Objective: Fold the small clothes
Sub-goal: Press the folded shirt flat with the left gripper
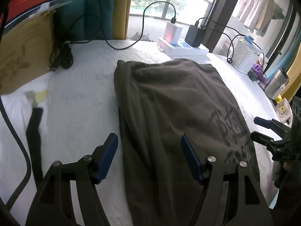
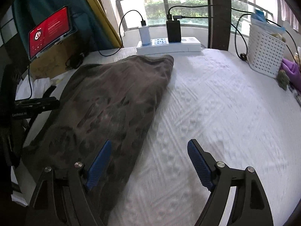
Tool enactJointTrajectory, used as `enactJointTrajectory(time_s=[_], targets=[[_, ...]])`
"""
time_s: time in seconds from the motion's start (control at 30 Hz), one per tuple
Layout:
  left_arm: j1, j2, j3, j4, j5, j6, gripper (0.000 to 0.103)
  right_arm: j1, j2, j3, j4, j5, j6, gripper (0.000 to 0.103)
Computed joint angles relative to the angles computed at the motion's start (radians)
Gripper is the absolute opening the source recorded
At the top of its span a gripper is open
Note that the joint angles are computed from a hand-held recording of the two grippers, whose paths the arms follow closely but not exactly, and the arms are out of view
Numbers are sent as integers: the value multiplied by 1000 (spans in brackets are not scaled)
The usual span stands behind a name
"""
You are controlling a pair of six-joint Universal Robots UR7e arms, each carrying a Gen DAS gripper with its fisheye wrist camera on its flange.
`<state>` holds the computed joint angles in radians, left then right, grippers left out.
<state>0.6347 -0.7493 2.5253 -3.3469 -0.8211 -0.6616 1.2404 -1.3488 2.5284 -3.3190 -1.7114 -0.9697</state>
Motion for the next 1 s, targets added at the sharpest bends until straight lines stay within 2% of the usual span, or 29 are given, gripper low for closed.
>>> enactJointTrajectory(time_s=[0.33, 0.53, 0.73, 1.0], targets=[[86, 28, -87, 31, -21, 110, 70, 49, 74, -84, 17, -8, 19, 84], [99, 40, -118, 71, -9, 159, 80, 57, 114, -119, 22, -19, 30, 84], [119, 39, -143, 77, -22, 198, 81, 58, 159, -148, 17, -30, 37, 84], [101, 103, -138, -40, 21, 261, 82, 56, 194, -182, 42, 2, 35, 84]])
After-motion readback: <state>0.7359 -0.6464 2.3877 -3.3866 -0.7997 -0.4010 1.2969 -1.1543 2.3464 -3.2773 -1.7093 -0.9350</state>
